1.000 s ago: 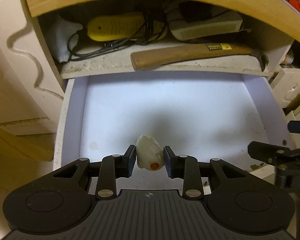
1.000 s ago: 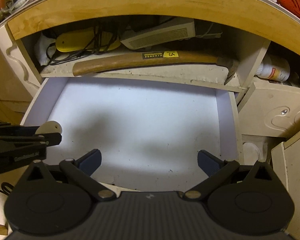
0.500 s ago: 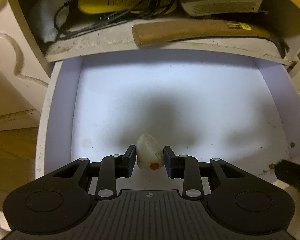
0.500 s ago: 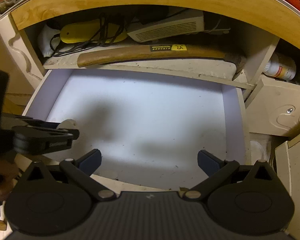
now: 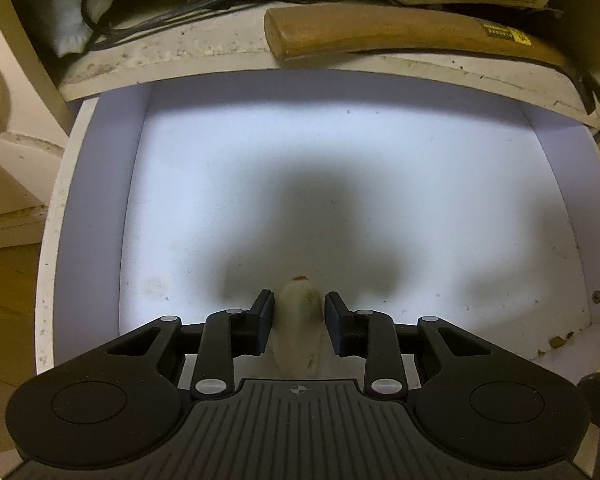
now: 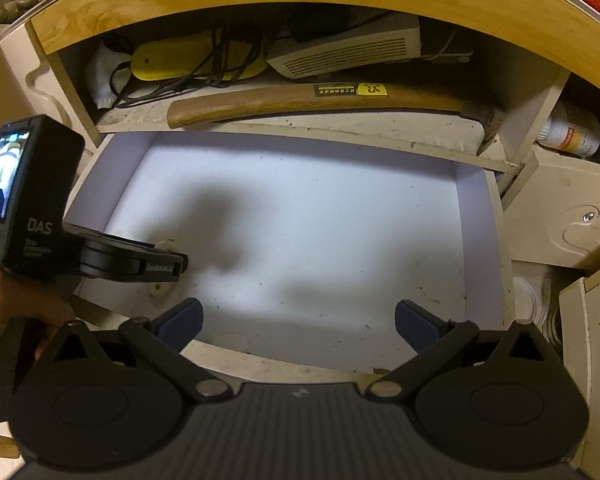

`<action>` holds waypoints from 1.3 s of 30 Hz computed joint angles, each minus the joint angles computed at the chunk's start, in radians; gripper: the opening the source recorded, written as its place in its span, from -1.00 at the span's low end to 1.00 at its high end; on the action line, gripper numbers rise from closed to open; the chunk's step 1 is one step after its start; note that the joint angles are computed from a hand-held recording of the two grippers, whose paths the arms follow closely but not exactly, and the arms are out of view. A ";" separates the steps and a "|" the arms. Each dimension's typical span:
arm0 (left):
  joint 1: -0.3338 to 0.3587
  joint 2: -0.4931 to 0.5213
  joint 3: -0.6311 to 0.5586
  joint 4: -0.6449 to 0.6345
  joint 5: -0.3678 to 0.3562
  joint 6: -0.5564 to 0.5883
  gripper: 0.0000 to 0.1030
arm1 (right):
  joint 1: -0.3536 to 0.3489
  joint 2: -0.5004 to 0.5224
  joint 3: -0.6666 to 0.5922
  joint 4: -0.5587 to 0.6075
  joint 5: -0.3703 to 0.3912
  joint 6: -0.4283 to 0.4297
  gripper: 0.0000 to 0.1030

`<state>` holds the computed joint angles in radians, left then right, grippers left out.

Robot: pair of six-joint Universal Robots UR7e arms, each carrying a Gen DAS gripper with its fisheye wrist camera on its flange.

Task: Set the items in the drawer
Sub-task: 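Lower the held bottle down into the open white drawer with the left tool, then open the left tool to release the bottle onto the drawer floor, then raise both tools up out of the drawer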

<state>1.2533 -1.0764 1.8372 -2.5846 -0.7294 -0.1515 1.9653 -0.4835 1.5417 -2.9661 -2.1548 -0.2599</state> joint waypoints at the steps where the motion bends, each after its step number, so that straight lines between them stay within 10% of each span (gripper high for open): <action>1: 0.001 0.002 0.001 -0.003 0.001 0.003 -0.47 | 0.000 0.000 0.000 -0.002 -0.001 0.000 0.99; 15: 0.001 0.001 0.005 -0.010 0.001 0.018 -0.46 | 0.000 0.000 -0.001 -0.010 -0.006 0.000 0.99; 17: 0.002 0.003 -0.001 0.004 -0.006 0.015 -0.34 | -0.001 0.000 0.000 -0.010 -0.006 0.000 0.99; 22: -0.001 0.006 -0.019 0.036 -0.013 -0.001 0.72 | 0.000 -0.001 0.000 -0.011 -0.006 0.001 0.99; 39: -0.008 0.009 -0.019 0.046 0.009 -0.034 0.91 | -0.001 -0.004 0.002 -0.013 -0.009 0.005 0.99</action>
